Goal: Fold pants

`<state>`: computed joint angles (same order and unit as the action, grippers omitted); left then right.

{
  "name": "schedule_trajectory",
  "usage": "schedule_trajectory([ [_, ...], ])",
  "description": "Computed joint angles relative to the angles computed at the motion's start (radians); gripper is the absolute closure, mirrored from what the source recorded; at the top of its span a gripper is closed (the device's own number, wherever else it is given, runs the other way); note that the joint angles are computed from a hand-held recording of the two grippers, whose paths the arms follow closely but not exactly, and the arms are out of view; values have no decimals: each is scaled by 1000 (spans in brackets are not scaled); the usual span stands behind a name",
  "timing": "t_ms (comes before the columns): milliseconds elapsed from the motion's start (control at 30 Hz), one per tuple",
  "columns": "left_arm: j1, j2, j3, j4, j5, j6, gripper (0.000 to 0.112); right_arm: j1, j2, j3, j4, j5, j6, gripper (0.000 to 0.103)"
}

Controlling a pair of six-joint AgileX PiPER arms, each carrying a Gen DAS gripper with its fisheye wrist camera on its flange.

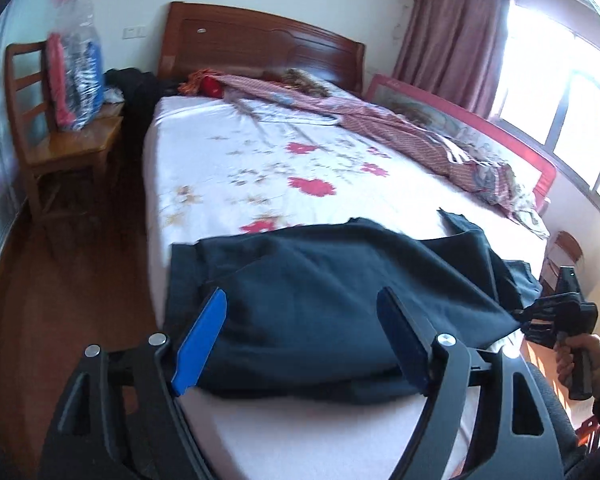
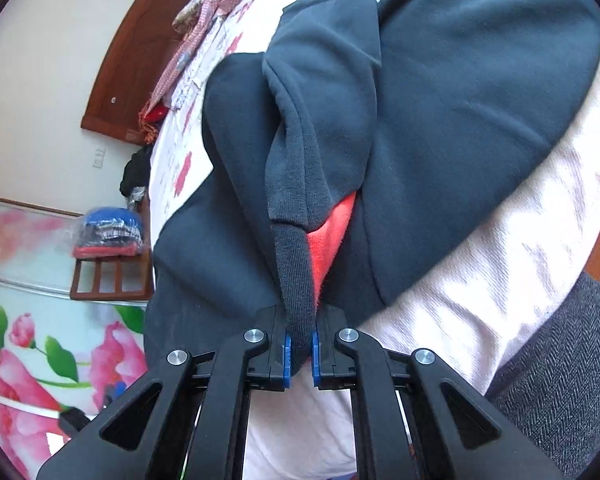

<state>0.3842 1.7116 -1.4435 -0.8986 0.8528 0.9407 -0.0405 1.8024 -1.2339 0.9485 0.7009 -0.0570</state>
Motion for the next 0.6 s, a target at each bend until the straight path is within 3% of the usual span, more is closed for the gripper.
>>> schedule_trajectory([
  [67, -91, 73, -82, -6, -23, 2, 26, -3, 8, 16, 28, -9, -31, 97],
  [167, -217, 236, -260, 72, 45, -100, 26, 14, 26, 13, 10, -34, -47, 97],
  [267, -300, 337, -343, 215, 120, -216, 31, 5, 27, 22, 45, -24, -66, 95],
  [333, -307, 300, -245, 218, 85, -181, 31, -9, 2, 29, 5, -10, -47, 83],
  [467, -278, 156, -62, 223, 14, -112, 36, -56, -49, 32, 11, 15, -89, 83],
  [500, -251, 118, -36, 193, 28, -108, 36, -63, -51, 24, 10, 28, -91, 83],
  [533, -214, 104, -43, 166, 82, -143, 35, -63, -50, 13, 0, 40, -91, 83],
  [600, -118, 120, -55, 18, 268, -225, 31, -48, -41, -17, -37, 47, -70, 83],
])
